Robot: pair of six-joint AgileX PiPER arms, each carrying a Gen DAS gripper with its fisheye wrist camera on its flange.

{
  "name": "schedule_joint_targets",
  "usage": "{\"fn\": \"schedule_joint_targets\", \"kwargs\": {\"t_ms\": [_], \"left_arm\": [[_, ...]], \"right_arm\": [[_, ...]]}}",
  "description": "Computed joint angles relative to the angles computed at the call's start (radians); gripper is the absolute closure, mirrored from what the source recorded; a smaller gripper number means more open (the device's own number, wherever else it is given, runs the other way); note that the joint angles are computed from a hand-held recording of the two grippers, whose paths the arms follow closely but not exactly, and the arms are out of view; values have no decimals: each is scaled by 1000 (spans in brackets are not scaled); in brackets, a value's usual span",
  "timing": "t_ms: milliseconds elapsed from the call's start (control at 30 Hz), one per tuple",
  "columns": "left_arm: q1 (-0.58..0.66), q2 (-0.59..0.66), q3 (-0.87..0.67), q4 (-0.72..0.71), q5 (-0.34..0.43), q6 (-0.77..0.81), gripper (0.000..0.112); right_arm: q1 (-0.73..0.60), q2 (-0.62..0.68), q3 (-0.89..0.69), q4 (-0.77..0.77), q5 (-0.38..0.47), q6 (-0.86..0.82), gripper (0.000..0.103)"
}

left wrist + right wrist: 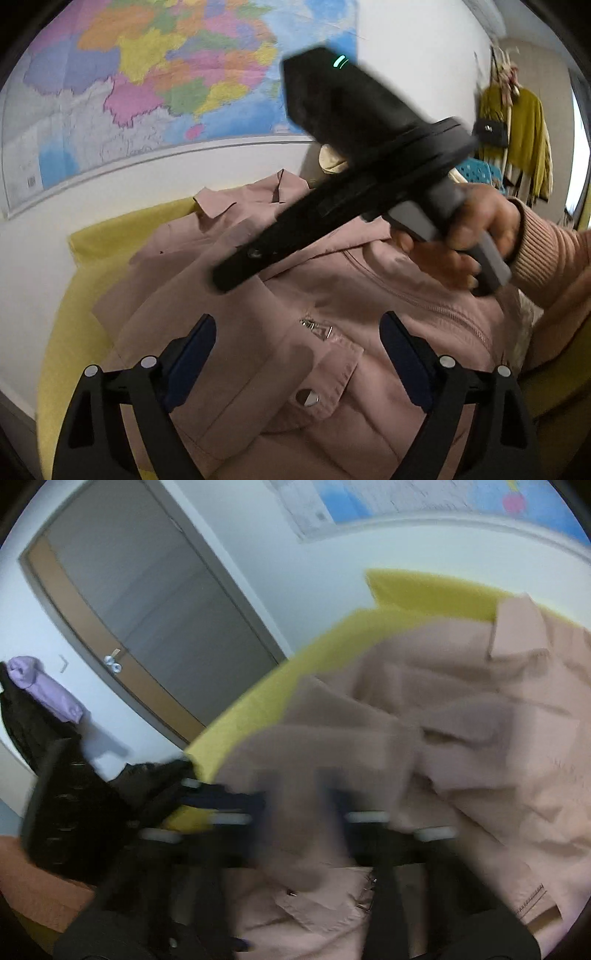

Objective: Fold large clothes

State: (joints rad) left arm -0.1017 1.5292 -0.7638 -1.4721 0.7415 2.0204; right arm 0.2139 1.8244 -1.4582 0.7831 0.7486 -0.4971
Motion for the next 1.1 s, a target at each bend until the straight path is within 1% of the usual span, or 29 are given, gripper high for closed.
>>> {"fn": "schedule_joint_targets", "kwargs": {"t_ms": [100,167,200,233,267,300,333,367,400,467,500,533,567,600,633,667,700,800,833,867,900,933,967,1000,1067,1100], "left_arm": [[114,-24,6,14,72,9,23],[181,-14,-12,11,91,-11,20],[206,-4,-24,5,70,-22,19],[220,12,-40,0,33,-33,19],[231,41,-71,18,6,-73,19],[247,90,-123,77,10,-154,19],[246,135,-178,129,8,-230,19],[247,175,-222,182,8,-304,19],[250,206,-261,225,31,-357,19],[254,288,-353,313,144,-464,19],[247,298,-371,337,153,-488,22],[214,294,-375,378,123,-518,30],[190,290,-378,403,116,-533,63],[173,278,-379,411,120,-553,84],[163,271,-382,406,132,-559,88],[155,250,-373,373,152,-534,94],[149,236,-365,343,167,-513,96],[90,176,-342,253,217,-447,96],[57,170,-353,226,257,-441,95],[25,172,-364,222,263,-450,92],[-18,169,-365,217,248,-457,86],[-68,175,-371,217,235,-455,84],[-109,186,-375,221,230,-447,74],[-145,203,-386,236,222,-461,51],[-229,238,-410,290,159,-536,27],[-252,235,-393,298,118,-542,25]], "right_arm": [[-78,-60,101,89,-51,-71,102],[-147,-91,149,116,-54,-69,102],[-187,-97,165,136,-39,-75,101],[-207,-101,176,150,-25,-84,98],[-218,-104,184,157,-11,-96,94],[-215,-104,189,162,8,-115,69],[-201,-90,174,156,13,-112,50],[-171,-93,181,141,-9,-106,28],[-149,-92,179,123,-26,-98,26],[-95,-79,168,82,-53,-57,27],[-91,-74,165,101,-54,-64,27],[-91,-67,162,126,-50,-73,27],[-97,-65,162,151,-48,-81,27],[-97,-68,163,155,-51,-78,27],[-104,-79,172,162,-53,-83,27],[-124,-92,181,165,-49,-93,26],[-135,-109,198,176,-52,-103,26],[-201,-204,296,239,-50,-181,26],[-219,-240,328,257,-56,-200,26],[-240,-269,355,284,-57,-223,26],[-271,-307,393,319,-54,-251,25],[-298,-335,423,341,-52,-265,24],[-331,-369,461,371,-43,-285,22],[-349,-386,481,385,-37,-295,21],[-371,-416,519,379,-38,-287,16],[-377,-428,538,377,-33,-288,15]]}}
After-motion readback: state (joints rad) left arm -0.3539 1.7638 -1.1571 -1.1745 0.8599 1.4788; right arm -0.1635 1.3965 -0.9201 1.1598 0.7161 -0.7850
